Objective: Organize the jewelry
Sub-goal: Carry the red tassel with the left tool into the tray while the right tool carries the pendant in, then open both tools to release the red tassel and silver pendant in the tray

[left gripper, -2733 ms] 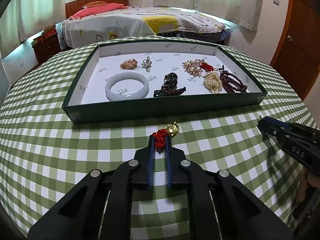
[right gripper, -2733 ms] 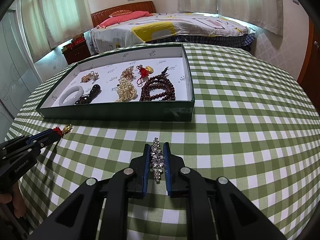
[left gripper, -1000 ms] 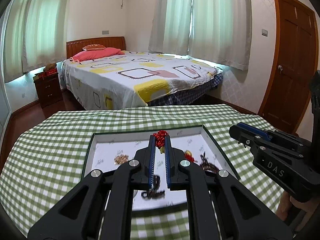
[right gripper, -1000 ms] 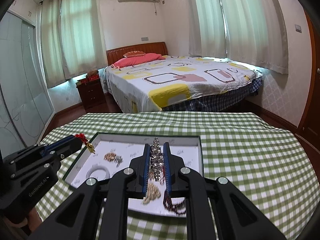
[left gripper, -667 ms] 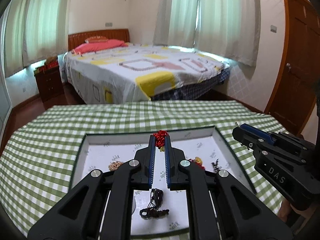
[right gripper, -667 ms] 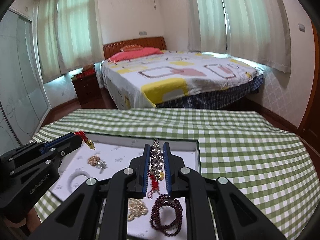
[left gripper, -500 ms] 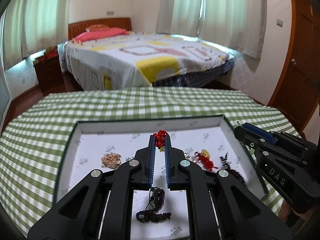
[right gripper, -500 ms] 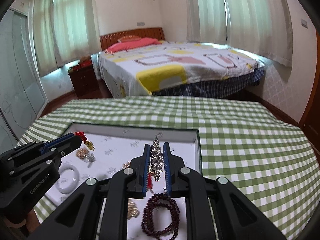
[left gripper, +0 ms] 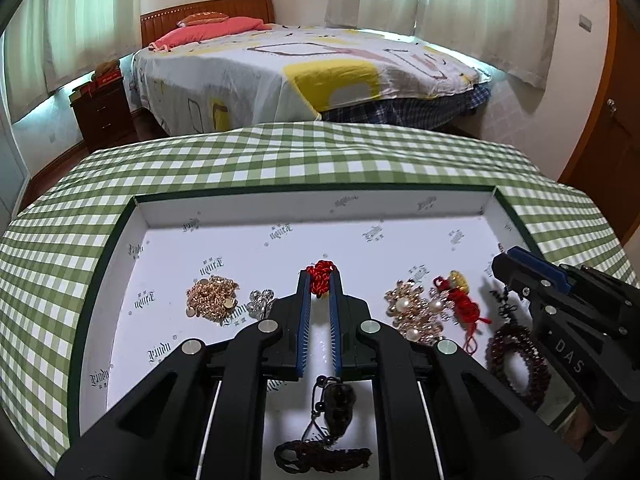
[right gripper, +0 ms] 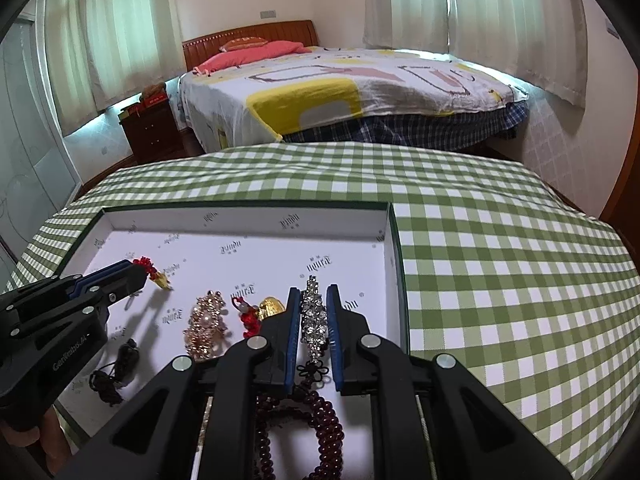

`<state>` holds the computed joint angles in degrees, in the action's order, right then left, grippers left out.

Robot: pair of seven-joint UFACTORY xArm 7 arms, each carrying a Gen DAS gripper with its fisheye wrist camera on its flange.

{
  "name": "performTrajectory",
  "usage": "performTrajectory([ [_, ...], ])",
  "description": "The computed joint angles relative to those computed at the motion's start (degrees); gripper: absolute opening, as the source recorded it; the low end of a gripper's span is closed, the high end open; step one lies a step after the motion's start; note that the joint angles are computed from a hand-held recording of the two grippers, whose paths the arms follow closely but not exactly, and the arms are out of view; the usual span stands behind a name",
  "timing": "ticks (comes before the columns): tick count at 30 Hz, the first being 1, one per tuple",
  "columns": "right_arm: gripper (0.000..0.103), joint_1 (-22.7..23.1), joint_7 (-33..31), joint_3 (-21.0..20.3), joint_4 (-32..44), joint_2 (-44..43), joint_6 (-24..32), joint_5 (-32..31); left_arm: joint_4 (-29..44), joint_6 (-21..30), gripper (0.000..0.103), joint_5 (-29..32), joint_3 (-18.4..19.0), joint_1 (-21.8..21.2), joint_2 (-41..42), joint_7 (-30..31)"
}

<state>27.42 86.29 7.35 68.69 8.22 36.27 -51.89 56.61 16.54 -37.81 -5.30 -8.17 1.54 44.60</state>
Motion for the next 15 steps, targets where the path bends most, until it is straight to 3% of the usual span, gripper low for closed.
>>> performTrajectory([
  [15, 0.014, 0.22, -5.25, -0.19, 2.06, 1.34, 2.22, 5.14, 0.90, 0.87, 0.010, 4.61, -0.29, 0.49, 1.21, -4.13],
])
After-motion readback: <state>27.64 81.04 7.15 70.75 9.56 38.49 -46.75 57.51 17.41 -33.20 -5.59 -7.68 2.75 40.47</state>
